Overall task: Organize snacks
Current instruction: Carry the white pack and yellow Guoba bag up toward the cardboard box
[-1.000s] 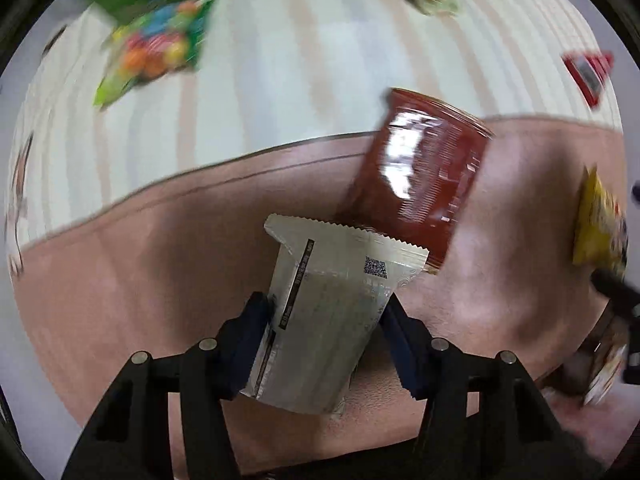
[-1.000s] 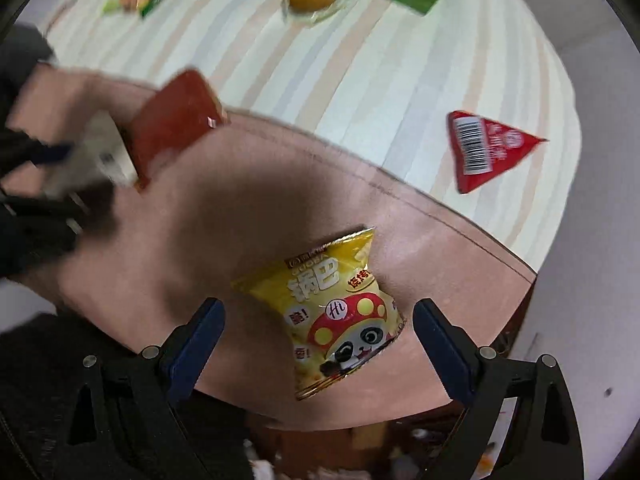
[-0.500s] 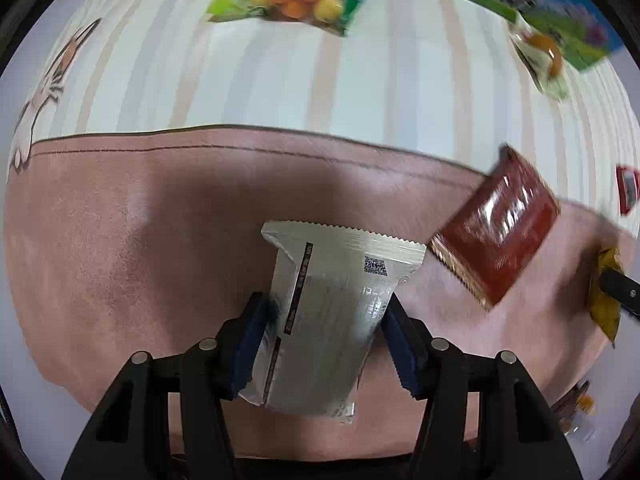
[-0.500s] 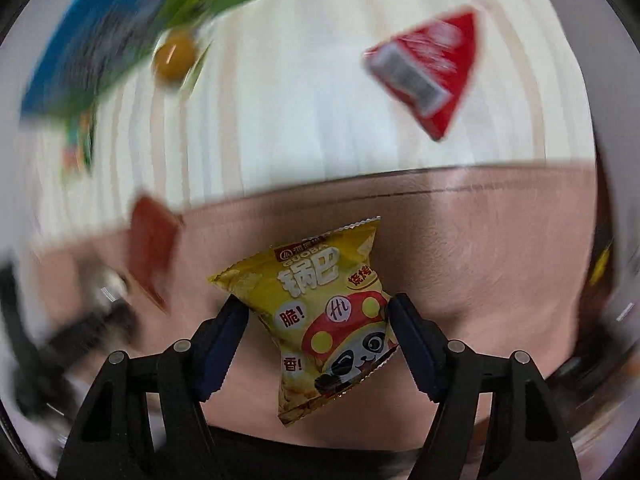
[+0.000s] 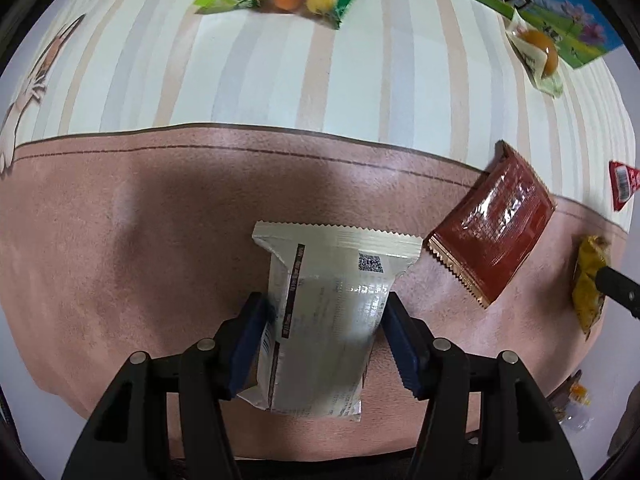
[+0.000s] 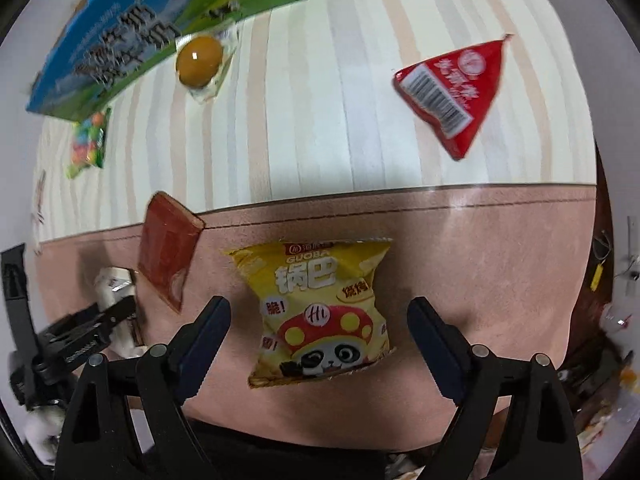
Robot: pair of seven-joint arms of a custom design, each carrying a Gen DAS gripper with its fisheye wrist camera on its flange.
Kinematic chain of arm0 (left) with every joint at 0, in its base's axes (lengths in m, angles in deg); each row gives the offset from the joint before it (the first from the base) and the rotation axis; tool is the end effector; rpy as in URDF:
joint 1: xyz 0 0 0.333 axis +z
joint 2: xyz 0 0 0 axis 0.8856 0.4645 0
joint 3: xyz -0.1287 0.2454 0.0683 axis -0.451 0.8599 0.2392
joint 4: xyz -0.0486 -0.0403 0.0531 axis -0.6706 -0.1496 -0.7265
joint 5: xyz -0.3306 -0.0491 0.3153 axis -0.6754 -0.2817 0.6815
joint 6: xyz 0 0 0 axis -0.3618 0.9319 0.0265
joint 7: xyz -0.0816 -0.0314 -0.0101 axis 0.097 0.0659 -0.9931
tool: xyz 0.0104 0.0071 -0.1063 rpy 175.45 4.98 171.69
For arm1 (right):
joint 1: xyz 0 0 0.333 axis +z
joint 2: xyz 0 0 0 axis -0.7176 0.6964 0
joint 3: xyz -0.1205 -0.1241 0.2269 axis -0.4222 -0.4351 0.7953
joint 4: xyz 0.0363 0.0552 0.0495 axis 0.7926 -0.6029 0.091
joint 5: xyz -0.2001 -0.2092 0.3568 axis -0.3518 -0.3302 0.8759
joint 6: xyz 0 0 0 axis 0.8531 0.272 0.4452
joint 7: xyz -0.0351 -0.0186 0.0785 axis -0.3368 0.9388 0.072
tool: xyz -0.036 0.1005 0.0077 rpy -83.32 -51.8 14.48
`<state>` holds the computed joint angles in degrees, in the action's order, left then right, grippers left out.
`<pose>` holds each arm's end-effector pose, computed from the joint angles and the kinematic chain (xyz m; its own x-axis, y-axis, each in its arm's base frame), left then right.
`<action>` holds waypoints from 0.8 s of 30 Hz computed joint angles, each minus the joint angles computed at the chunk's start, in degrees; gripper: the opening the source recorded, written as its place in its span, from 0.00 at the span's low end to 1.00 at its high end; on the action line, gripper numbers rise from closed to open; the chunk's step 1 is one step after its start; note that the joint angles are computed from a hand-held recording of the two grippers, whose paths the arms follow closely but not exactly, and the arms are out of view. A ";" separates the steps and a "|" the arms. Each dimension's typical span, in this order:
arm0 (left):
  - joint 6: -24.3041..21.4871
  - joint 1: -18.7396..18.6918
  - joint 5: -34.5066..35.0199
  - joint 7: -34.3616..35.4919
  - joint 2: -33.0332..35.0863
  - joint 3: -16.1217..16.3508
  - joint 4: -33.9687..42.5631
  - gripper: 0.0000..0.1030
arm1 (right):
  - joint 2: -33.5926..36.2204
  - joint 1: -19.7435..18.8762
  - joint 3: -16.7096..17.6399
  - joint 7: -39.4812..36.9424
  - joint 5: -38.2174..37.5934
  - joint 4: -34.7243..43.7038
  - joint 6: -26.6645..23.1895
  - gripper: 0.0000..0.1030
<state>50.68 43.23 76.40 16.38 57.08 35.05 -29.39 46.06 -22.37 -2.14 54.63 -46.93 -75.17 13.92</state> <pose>0.4301 -0.3117 0.6273 0.2141 -0.9721 0.0962 -0.9768 -0.2140 0.0123 0.5793 0.3471 0.5668 -0.0032 -0.9812 -0.1929 -0.9996 -0.0023 0.0280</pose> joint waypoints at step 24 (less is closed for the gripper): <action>-1.09 -0.39 -5.47 4.63 -2.72 1.54 -4.83 0.56 | -2.86 2.48 2.45 4.23 7.28 -6.84 2.51 0.87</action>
